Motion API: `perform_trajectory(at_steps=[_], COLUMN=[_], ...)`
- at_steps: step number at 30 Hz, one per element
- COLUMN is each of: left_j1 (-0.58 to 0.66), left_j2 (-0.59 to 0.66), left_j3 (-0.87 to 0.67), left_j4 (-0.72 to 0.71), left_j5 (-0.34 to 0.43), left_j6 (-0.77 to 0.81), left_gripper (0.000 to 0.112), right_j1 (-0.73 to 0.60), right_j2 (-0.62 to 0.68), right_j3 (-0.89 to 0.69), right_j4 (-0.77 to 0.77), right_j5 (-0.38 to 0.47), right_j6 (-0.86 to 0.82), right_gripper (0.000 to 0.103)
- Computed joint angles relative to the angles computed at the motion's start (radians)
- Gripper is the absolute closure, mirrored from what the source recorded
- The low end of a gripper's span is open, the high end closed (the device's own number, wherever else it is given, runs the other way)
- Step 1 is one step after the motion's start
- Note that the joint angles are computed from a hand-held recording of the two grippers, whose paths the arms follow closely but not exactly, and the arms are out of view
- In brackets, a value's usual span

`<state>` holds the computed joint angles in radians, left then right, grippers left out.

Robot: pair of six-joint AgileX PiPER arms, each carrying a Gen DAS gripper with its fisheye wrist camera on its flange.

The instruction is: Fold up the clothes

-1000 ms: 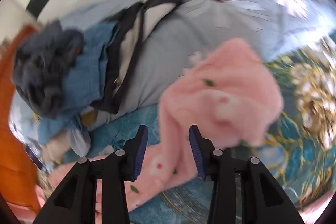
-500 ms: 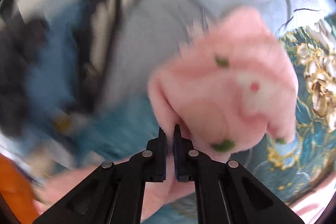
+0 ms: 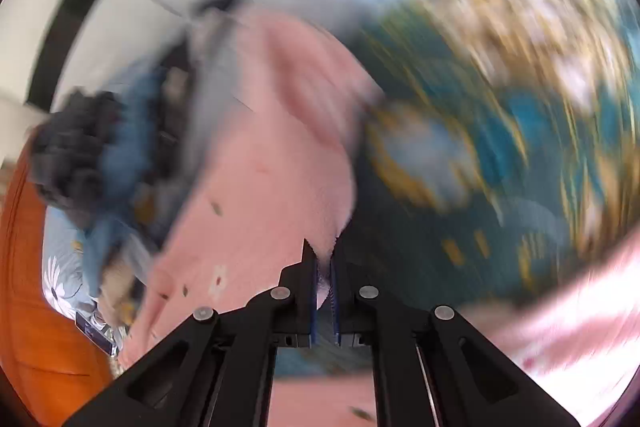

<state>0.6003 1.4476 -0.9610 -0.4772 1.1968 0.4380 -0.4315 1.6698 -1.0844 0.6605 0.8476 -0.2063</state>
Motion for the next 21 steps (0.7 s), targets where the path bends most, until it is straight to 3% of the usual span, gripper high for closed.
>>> perform_trajectory(at_steps=[5, 8, 9, 14, 17, 21], left_j1=[-0.021, -0.032, -0.036, -0.072, -0.070, -0.051], left_j2=[-0.007, -0.014, -0.017, -0.036, -0.044, -0.037], left_j3=[-0.012, -0.004, 0.003, 0.041, 0.044, 0.048], left_j4=[0.009, 0.011, 0.011, 0.035, 0.037, 0.036], left_j5=[0.000, -0.011, -0.018, -0.057, -0.061, -0.066], left_j6=[-0.023, -0.025, -0.025, -0.041, -0.041, -0.055], left_gripper=[0.057, 0.057, 0.057, 0.057, 0.057, 0.057], right_j1=[-0.070, -0.063, -0.049, 0.054, 0.140, 0.227], right_j2=[-0.010, -0.040, -0.024, 0.132, 0.275, 0.386], right_j3=[0.068, 0.011, -0.039, -0.334, -0.576, -0.793], right_j4=[0.012, -0.039, -0.058, -0.182, -0.339, -0.478], right_j5=[0.014, -0.018, -0.026, -0.035, 0.013, 0.086], right_j6=[-0.079, -0.074, -0.060, 0.104, 0.273, 0.353], right_gripper=[0.092, 0.069, 0.060, 0.056, 0.054, 0.053])
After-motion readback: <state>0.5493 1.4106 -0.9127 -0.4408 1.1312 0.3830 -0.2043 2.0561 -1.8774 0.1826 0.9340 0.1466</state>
